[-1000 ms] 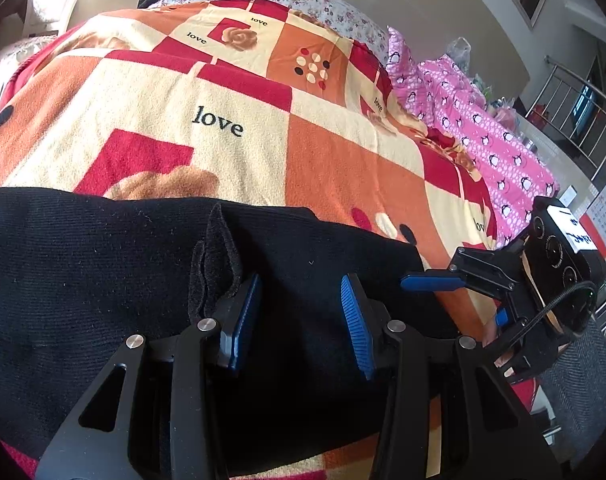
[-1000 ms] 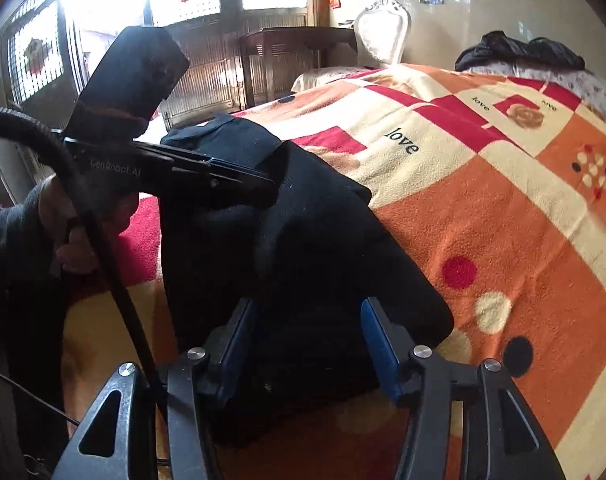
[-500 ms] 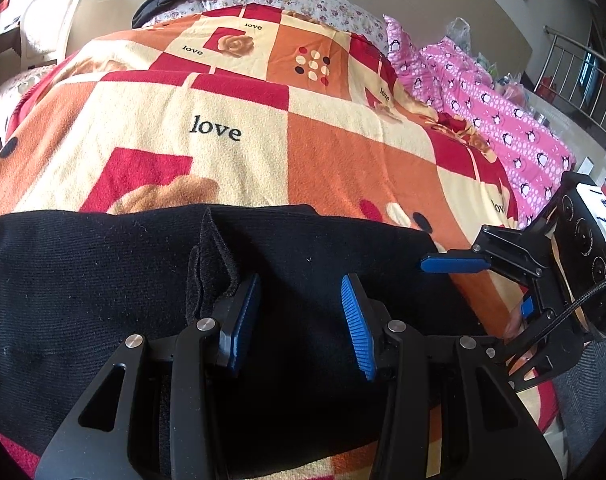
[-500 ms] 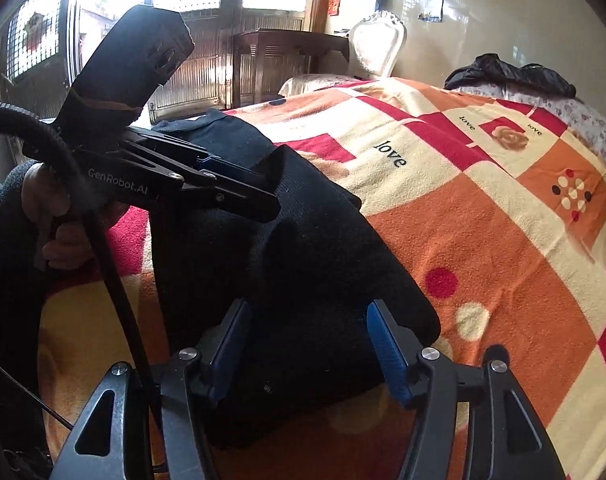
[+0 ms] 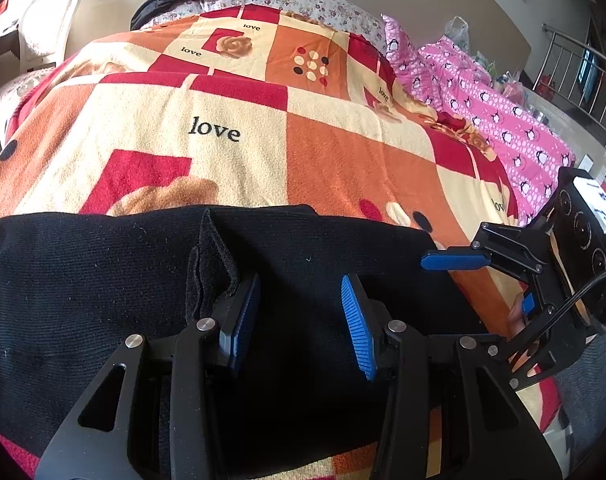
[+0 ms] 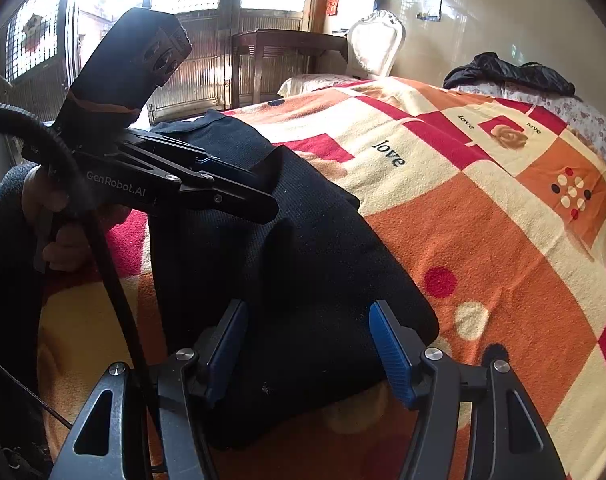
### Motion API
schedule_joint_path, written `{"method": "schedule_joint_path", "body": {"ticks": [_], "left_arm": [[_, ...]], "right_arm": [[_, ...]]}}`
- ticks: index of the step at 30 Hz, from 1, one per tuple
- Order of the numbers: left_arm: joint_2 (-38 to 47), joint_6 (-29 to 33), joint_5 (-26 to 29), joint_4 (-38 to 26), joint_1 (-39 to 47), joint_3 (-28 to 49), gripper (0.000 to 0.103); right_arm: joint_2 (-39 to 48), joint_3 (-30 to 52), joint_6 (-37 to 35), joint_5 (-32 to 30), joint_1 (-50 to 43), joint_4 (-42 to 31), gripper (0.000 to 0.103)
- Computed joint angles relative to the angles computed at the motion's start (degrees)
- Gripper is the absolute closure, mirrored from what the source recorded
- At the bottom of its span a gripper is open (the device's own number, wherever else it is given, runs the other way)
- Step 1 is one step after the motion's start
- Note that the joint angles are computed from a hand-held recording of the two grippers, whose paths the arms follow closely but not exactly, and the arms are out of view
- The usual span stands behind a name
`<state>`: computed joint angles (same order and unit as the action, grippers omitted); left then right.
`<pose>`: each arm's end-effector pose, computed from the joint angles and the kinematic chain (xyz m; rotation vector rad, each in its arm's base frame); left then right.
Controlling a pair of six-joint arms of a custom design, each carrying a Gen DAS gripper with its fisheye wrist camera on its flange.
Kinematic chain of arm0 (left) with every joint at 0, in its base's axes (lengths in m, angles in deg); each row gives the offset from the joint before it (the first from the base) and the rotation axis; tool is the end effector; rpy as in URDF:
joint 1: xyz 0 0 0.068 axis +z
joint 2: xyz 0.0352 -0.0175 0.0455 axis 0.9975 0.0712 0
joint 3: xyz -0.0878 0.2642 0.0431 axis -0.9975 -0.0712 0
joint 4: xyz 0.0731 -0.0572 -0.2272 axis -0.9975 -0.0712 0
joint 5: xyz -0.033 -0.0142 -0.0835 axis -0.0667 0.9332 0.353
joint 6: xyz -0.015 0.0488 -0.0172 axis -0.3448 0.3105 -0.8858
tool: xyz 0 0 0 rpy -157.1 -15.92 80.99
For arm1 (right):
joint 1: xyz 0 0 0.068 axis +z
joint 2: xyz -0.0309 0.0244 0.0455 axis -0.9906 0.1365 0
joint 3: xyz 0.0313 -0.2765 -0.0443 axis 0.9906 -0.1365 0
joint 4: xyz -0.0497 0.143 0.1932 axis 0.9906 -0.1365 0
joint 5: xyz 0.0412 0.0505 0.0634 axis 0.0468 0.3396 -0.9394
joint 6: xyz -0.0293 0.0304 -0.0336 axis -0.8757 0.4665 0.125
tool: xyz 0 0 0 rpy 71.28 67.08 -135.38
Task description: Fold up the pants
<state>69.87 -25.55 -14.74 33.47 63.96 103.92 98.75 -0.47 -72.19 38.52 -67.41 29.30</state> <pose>0.2089 -0.0869 0.1535 0.2348 2.3411 -0.3788 0.2409 0.0819 0.1425 -1.1293 2.0561 0.4958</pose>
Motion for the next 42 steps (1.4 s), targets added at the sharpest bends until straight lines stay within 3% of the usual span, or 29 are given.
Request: {"method": "schedule_joint_path", "body": {"ticks": [4,10,14,21,35,42], "left_arm": [[0.19,0.49,-3.33,-0.62,-2.12,0.39,0.06],[0.32,0.98,-2.17,-0.29,-1.66,0.33,0.056],[0.33,1.36,1.77,0.19,0.17,0.24,0.05],[0.56,2.58,-2.03,-0.91,-3.16,1.05,0.041],[0.39,2.23,6.94,1.15,2.29,0.03,0.041],[0.34,2.18,7.63,0.92,2.6,0.12,0.041]], "right_arm": [[-0.26,-0.37,0.04,0.77,0.52,0.58,0.041],[-0.16,-0.37,0.15,0.93,0.71,0.78,0.041],[0.23,-0.07,0.2,0.56,0.54,0.57,0.041],[0.05,-0.33,0.16,1.04,0.75,0.86,0.041],[0.06,-0.4,0.35,1.58,1.14,1.23,0.041],[0.47,0.17,0.31,0.88,0.7,0.44,0.04]]}}
